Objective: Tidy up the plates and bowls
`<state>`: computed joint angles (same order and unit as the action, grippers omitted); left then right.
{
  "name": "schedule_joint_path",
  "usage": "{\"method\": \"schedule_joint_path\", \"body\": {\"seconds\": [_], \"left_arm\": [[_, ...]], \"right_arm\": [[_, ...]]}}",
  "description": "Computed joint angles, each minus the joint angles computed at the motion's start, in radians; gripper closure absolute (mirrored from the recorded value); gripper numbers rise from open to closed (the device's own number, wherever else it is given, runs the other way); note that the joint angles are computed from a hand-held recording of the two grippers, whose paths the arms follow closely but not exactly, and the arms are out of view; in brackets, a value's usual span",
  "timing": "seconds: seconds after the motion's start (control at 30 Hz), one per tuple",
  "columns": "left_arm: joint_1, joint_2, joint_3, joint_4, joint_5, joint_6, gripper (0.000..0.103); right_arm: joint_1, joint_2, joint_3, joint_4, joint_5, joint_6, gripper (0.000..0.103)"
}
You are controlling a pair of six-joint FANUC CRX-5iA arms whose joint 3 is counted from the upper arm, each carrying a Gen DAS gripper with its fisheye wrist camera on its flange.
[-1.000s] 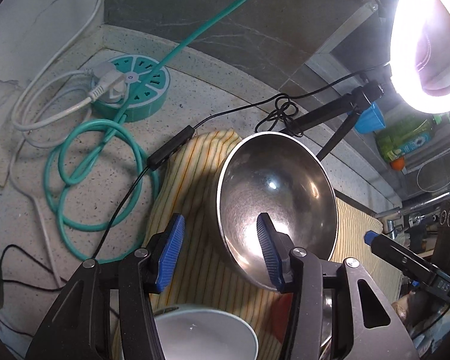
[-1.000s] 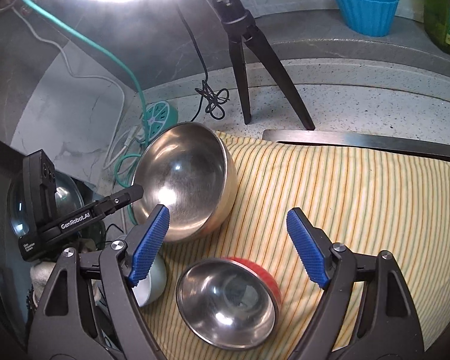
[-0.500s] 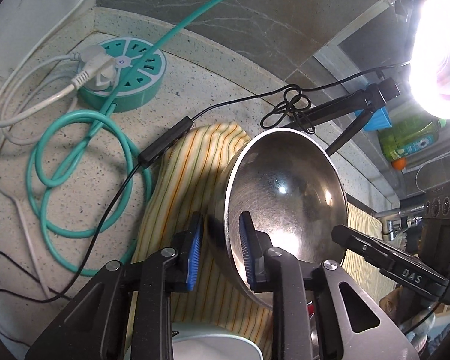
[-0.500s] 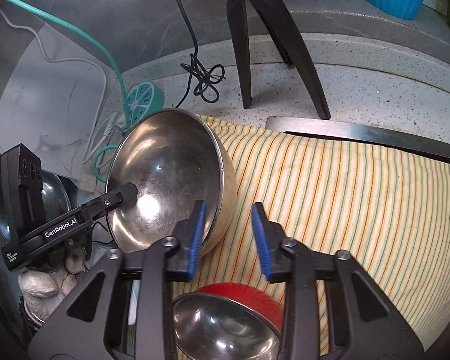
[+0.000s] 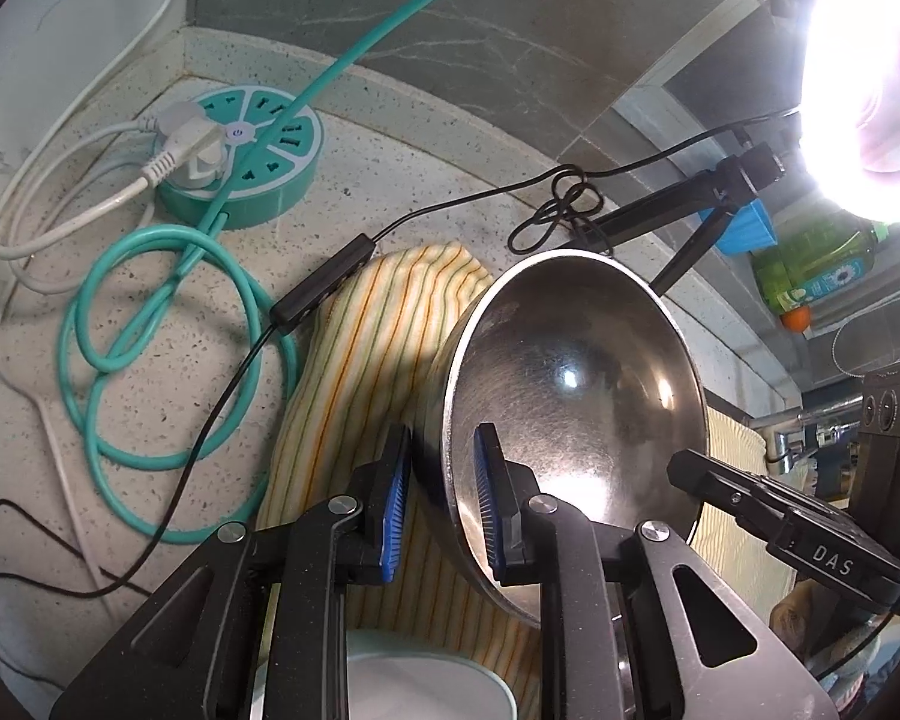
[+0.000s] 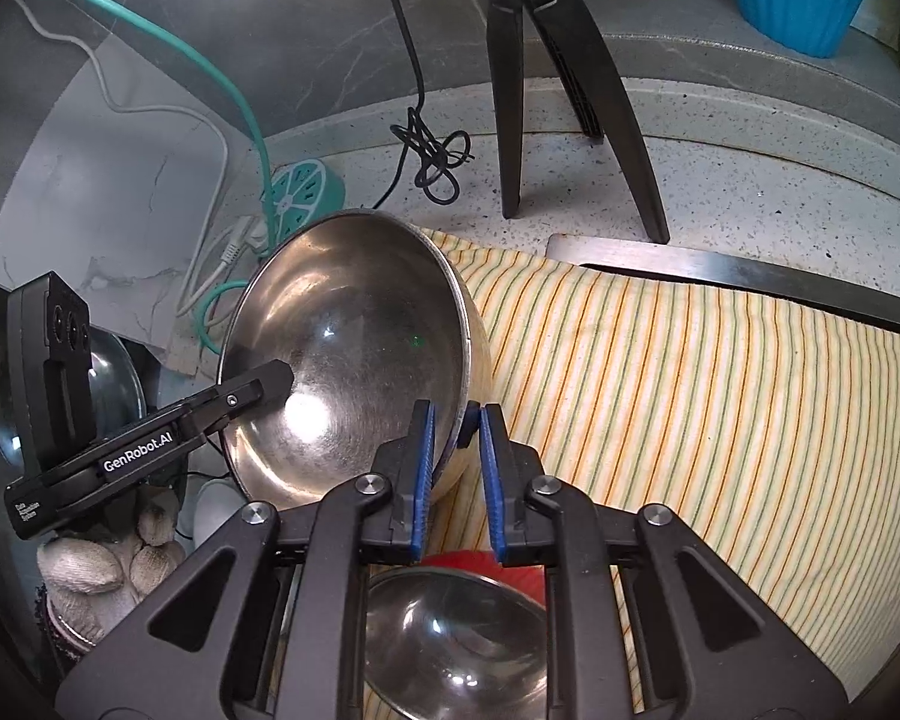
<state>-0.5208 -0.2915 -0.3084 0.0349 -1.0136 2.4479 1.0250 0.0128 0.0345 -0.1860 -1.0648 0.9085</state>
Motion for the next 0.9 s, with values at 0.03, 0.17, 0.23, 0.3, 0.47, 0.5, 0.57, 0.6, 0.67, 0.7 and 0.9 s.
{"method": "schedule_joint_path", "body": {"seconds": [0.03, 0.17, 0.23, 0.3, 0.47, 0.5, 0.57, 0.6, 0.67, 0.7, 0.9], "left_arm": [[-0.005, -0.001, 0.005, -0.005, -0.003, 0.005, 0.084], [-0.035, -0.008, 0.041, -0.045, -0.022, 0.036, 0.084], [-0.049, -0.01, 0.058, -0.059, -0.025, 0.049, 0.084], [-0.069, -0.013, 0.078, -0.075, -0.035, 0.059, 0.084], [-0.14, -0.009, 0.139, -0.13, -0.065, 0.092, 0.084], [-0.161, -0.007, 0.153, -0.145, -0.072, 0.103, 0.084], [-0.194, -0.002, 0.175, -0.173, -0.083, 0.123, 0.084], [-0.215, 0.004, 0.189, -0.189, -0.088, 0.132, 0.084], [-0.248, 0.011, 0.209, -0.211, -0.094, 0.151, 0.084], [-0.263, 0.015, 0.216, -0.216, -0.092, 0.154, 0.084], [-0.339, 0.047, 0.249, -0.238, -0.069, 0.185, 0.084]], "right_arm": [[0.001, -0.007, -0.004, 0.004, 0.003, -0.003, 0.087], [0.013, -0.05, -0.02, 0.025, 0.008, -0.02, 0.087], [0.021, -0.077, -0.033, 0.037, 0.014, -0.033, 0.087], [0.028, -0.108, -0.05, 0.044, 0.022, -0.044, 0.087], [0.049, -0.198, -0.106, 0.055, 0.035, -0.086, 0.087], [0.056, -0.223, -0.123, 0.06, 0.035, -0.1, 0.087], [0.075, -0.26, -0.146, 0.078, 0.031, -0.129, 0.087], [0.083, -0.278, -0.159, 0.086, 0.031, -0.142, 0.087], [0.101, -0.323, -0.19, 0.106, 0.029, -0.175, 0.087], [0.107, -0.345, -0.205, 0.114, 0.028, -0.191, 0.087], [0.139, -0.461, -0.276, 0.158, 0.007, -0.272, 0.087]]}}
